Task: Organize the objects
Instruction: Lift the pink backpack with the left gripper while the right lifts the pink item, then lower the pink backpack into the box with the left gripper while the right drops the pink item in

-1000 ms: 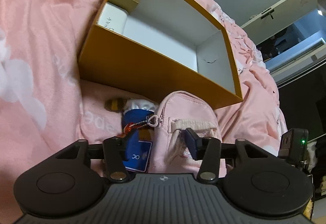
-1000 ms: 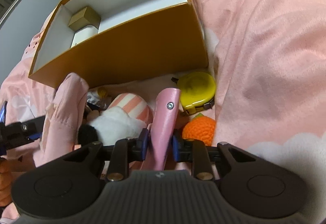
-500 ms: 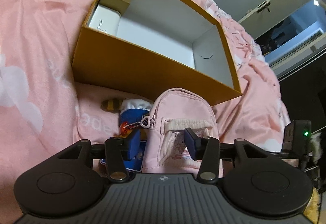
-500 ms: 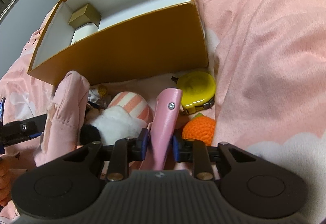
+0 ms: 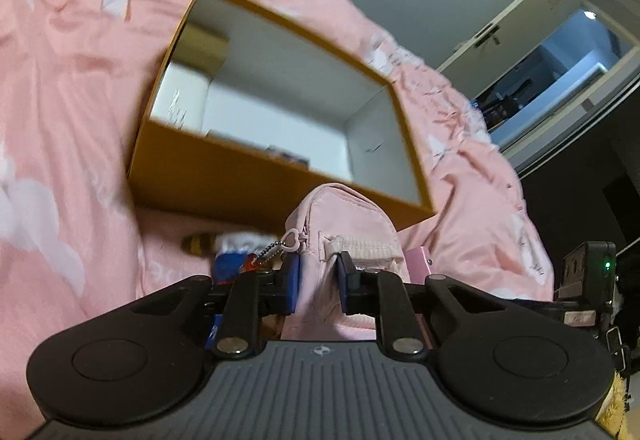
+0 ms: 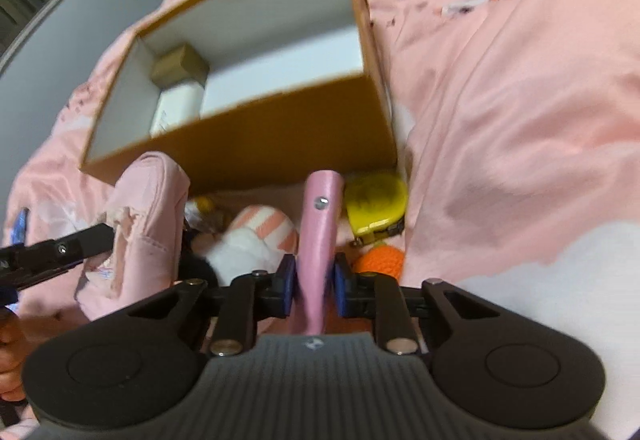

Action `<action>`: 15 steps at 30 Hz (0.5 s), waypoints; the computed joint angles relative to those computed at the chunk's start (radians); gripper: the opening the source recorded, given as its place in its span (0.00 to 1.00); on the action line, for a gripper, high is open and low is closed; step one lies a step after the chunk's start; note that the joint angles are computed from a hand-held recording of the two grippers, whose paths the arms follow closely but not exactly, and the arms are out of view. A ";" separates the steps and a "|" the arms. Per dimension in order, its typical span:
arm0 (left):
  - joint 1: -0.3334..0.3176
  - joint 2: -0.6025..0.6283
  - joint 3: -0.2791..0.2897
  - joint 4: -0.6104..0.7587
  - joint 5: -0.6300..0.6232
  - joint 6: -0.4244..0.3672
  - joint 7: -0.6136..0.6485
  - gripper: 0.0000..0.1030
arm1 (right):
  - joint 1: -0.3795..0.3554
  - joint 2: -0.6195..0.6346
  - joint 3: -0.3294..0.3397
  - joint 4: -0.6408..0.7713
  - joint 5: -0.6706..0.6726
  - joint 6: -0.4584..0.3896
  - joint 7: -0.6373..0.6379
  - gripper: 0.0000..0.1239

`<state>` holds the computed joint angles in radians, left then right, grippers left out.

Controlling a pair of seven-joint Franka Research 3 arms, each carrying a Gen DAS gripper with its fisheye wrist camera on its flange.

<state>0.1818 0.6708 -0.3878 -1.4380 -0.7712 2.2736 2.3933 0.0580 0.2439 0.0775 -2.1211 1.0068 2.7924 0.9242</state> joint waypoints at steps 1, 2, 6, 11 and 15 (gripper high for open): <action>0.006 -0.005 -0.008 0.001 -0.011 -0.002 0.009 0.21 | -0.009 -0.013 0.004 0.002 0.020 -0.007 -0.017 0.15; 0.012 -0.009 -0.016 0.003 -0.023 -0.003 0.023 0.21 | -0.011 -0.019 0.006 0.012 0.036 -0.008 -0.033 0.15; 0.019 -0.017 -0.033 0.032 -0.070 -0.015 0.063 0.20 | -0.011 -0.048 0.008 0.046 0.092 0.002 -0.091 0.15; -0.004 0.011 -0.043 0.118 -0.106 -0.002 0.102 0.20 | -0.011 -0.041 0.002 0.145 0.200 -0.005 -0.206 0.15; -0.056 0.070 -0.036 0.228 -0.069 0.041 0.083 0.21 | 0.023 0.062 -0.006 0.274 0.099 0.075 -0.147 0.15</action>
